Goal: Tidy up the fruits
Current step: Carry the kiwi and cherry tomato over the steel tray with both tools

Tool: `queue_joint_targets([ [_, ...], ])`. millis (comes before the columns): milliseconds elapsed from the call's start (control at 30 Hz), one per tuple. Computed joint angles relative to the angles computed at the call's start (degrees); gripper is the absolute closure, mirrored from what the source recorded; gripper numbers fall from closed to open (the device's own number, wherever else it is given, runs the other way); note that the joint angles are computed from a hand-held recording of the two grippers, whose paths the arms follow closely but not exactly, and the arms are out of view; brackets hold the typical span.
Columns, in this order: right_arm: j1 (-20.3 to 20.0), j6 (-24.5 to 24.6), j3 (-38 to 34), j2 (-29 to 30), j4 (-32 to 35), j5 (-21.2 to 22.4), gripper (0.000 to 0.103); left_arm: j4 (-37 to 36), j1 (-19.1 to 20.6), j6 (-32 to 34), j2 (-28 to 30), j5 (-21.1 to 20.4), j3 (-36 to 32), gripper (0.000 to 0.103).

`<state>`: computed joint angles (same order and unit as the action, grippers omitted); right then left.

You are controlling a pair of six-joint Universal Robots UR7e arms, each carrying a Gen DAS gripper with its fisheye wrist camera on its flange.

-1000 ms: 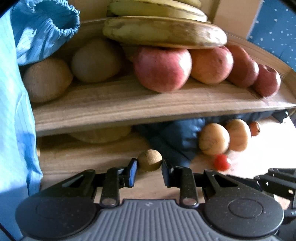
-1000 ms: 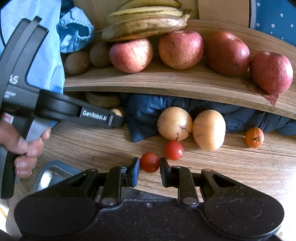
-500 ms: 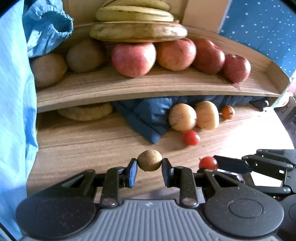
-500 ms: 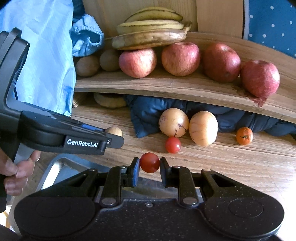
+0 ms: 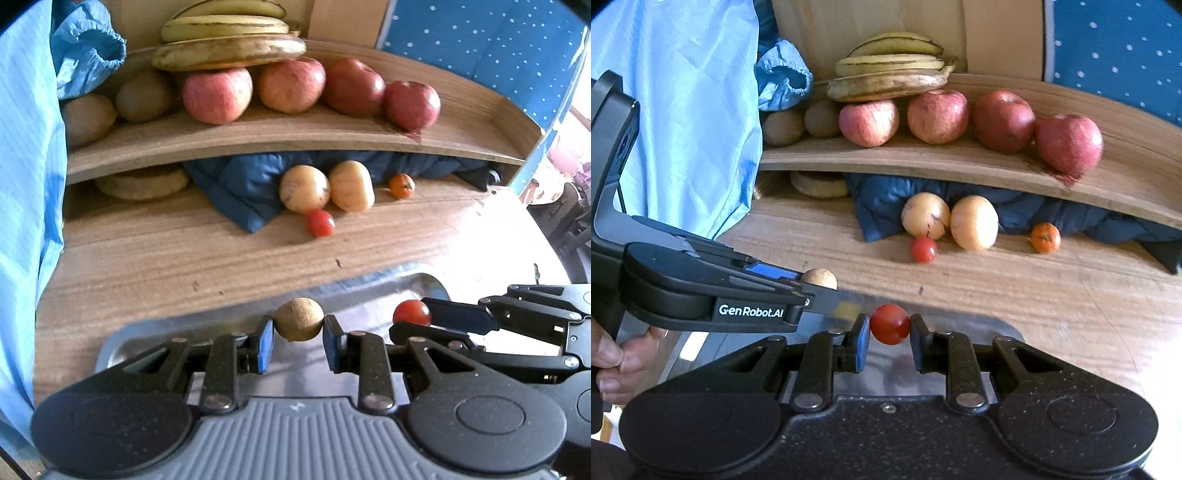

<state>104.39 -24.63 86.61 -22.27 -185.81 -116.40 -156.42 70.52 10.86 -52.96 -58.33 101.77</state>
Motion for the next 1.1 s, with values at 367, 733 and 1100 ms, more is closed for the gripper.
queue_joint_targets([
  [367, -1.04, -0.55, 10.95, -5.56, -4.58, 0.1, 0.078, -3.55, -2.43, -4.46, -3.13, 1.65, 7.82, 0.072],
  [733, -1.84, -1.18, 18.21, -8.91, -7.32, -0.06, 0.078, -5.54, -4.27, -5.86, -3.92, 1.68, 11.04, 0.072],
  [1100, -2.09, -0.18, 21.63, -10.87, -4.8, -1.1, 0.078, -1.63, -5.53, -5.13, -2.56, 1.03, 10.28, 0.072],
])
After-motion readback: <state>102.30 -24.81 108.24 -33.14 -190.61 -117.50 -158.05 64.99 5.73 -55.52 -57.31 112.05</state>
